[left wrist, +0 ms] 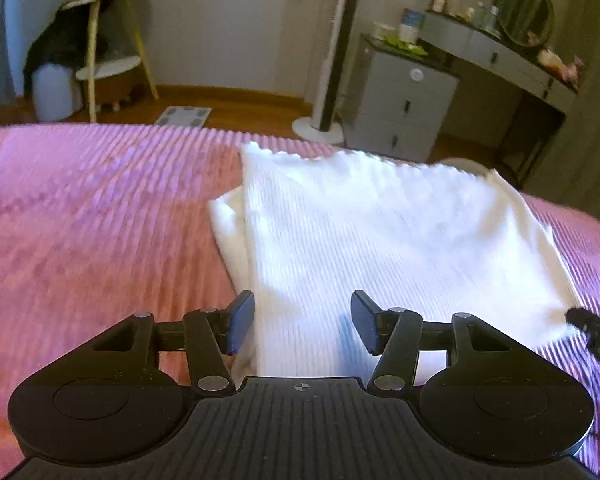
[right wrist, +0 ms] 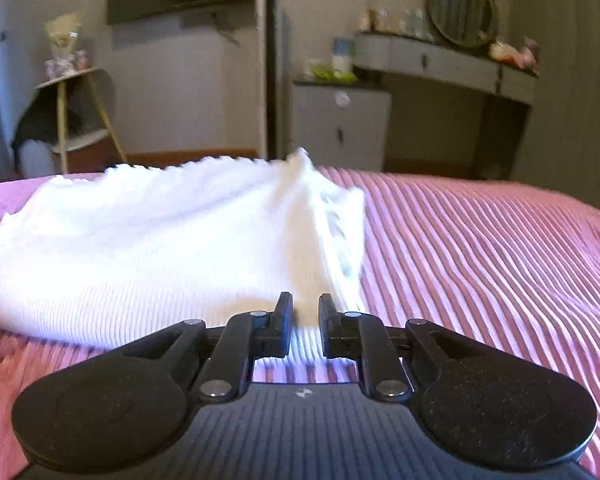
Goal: Fold small clothes
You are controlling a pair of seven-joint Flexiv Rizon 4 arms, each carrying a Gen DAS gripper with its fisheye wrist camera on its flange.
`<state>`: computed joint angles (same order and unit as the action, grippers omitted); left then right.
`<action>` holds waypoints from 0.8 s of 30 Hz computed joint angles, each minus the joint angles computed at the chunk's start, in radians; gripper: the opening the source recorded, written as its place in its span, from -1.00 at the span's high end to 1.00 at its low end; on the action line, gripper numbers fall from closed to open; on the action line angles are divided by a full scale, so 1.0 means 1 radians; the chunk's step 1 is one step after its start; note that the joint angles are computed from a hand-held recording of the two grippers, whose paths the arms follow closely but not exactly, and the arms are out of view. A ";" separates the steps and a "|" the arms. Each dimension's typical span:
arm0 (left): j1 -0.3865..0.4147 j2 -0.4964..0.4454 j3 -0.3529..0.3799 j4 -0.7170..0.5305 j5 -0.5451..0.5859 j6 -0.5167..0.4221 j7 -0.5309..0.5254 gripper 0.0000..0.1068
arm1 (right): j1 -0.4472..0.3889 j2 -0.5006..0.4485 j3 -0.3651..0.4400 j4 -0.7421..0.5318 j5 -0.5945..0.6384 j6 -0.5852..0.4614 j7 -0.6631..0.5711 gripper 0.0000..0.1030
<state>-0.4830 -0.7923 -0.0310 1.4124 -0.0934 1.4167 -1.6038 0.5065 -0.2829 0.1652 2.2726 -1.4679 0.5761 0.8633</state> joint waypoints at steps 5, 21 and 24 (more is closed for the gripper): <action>-0.009 0.104 -0.005 0.133 0.040 0.061 0.017 -0.33 | 0.075 0.040 0.057 -0.032 0.143 -0.098 -0.011 0.74; 0.043 0.265 -0.060 0.359 -0.051 0.208 0.066 -0.60 | 0.220 0.031 0.080 -0.221 0.321 -0.272 -0.115 0.58; -0.005 0.250 -0.002 0.330 -0.040 0.183 0.047 -0.67 | 0.204 0.032 0.067 -0.222 0.300 -0.228 -0.111 0.55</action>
<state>-0.4879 -0.5420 -0.0326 1.7428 -0.1330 1.6002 -1.5567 0.7109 -0.2508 0.2326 2.0502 -1.1676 0.3485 0.7526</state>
